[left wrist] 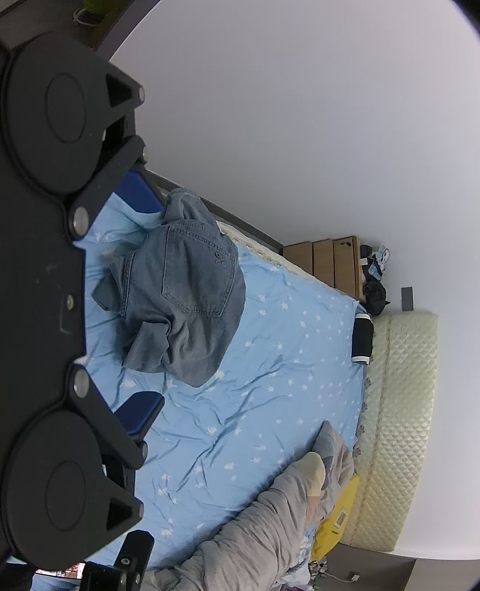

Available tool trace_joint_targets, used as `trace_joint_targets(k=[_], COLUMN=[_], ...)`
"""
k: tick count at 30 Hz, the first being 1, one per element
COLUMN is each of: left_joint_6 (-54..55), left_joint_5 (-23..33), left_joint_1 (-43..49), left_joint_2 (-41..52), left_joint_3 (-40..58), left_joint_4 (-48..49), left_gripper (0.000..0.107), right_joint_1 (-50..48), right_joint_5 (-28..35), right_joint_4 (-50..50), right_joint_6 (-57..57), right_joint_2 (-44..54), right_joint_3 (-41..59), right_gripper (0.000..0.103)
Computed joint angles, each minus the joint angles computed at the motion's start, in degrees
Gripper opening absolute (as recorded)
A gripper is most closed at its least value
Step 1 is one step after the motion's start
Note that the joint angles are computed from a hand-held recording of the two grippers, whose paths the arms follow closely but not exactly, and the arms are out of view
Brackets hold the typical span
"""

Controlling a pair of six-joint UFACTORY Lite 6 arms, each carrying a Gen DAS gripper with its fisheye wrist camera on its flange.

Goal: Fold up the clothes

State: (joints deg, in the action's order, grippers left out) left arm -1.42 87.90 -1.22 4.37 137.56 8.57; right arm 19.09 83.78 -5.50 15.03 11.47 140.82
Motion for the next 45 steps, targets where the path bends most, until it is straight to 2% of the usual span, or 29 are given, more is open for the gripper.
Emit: trace_joint_targets(k=[11, 15, 31, 33, 36, 40, 45], left_joint_6=[0.56, 0.16, -1.76, -2.69, -4.47, -8.38, -14.74], left_joint_5=[1.32, 0.05, 3.86, 4.22, 1.10, 0.61, 2.32], left_joint_1=[0.12, 0.38, -1.94, -2.71, -5.10, -8.38, -15.57], left_joint_2=[2.63, 1.44, 5.37, 5.68, 1.66, 0.32, 1.98], left_joint_3=[3.74, 1.21, 7.64, 8.29, 1.23, -2.35, -1.28], left_joint_4=[-0.40, -0.84, 0.19, 0.84, 2.72, 7.10, 15.41], left_gripper=[0.103, 0.103, 0.103, 0.103, 0.103, 0.103, 0.103], right_joint_1=[-0.74, -2.02, -4.99, -6.83, -10.72, -15.46, -23.35], right_joint_5=[3.35, 3.14, -2.04, -3.62, -5.52, -8.14, -8.35], right_joint_4=[1.20, 3.04, 4.52, 6.14, 9.68, 15.00, 25.22], right_joint_6=[0.65, 0.21, -1.73, -3.34, -7.06, -13.27, -23.41], right_joint_2=[5.66, 6.00, -1.31, -3.01, -3.48, -3.40, -4.04], right_joint_3=[8.39, 9.09, -3.47, -6.36, -7.86, -9.06, -12.72], right_gripper=[0.103, 0.103, 0.103, 0.103, 0.103, 0.103, 0.102])
